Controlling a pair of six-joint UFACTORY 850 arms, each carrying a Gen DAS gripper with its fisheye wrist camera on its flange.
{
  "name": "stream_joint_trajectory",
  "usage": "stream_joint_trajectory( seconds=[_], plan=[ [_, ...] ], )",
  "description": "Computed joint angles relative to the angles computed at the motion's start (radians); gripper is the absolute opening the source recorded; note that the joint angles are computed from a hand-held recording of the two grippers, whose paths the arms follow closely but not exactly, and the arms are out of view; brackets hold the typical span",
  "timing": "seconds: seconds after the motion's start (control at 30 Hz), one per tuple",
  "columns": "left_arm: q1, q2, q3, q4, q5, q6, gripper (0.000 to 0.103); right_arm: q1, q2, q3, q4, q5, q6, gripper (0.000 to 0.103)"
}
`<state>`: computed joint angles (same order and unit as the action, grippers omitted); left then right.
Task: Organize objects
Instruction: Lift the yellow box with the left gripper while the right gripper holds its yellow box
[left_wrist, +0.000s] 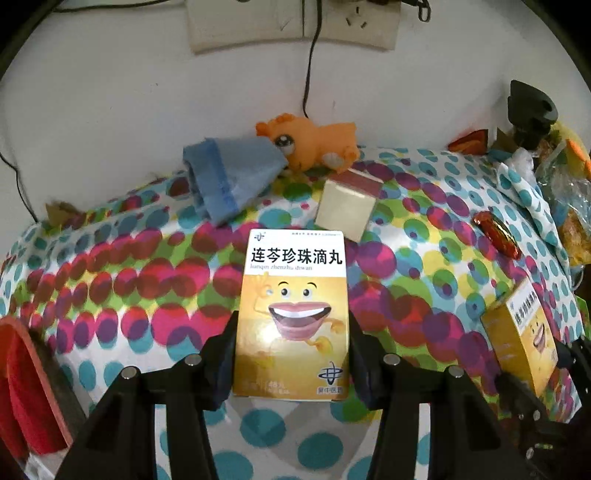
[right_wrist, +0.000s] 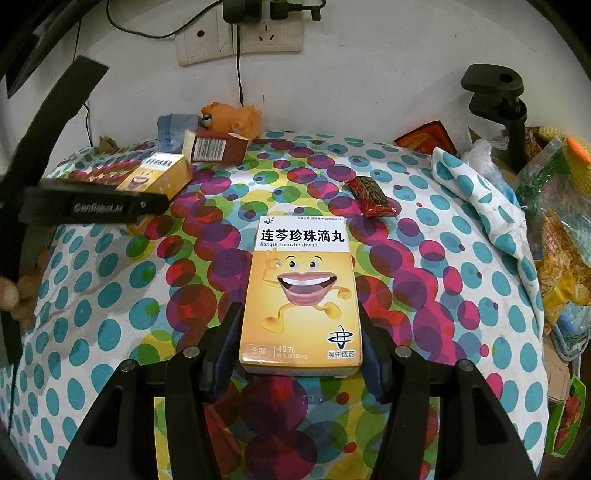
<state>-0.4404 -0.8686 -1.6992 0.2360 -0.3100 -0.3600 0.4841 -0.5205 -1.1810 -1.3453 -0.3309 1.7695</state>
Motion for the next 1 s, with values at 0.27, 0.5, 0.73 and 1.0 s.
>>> stream_joint_trajectory(
  seconds=[0.27,0.5,0.73,1.0],
  plan=[
    [-0.017,0.096,0.171,0.186,0.086,-0.227,0.052,0.001,0.000,-0.002,0.005,-0.001,-0.005,0.055],
    [-0.033,0.187,0.322,0.457,0.149,-0.515,0.052,0.000,-0.001,-0.001,0.003,-0.001,-0.003,0.055],
    [-0.052,0.268,0.454,0.800,0.173,-0.873,0.052,0.001,-0.001,-0.002,0.005,-0.001,-0.006,0.055],
    [-0.070,0.322,0.543,1.173,0.174,-1.259,0.052,0.002,-0.001,-0.004,0.010,-0.001,-0.011,0.055]
  ],
)
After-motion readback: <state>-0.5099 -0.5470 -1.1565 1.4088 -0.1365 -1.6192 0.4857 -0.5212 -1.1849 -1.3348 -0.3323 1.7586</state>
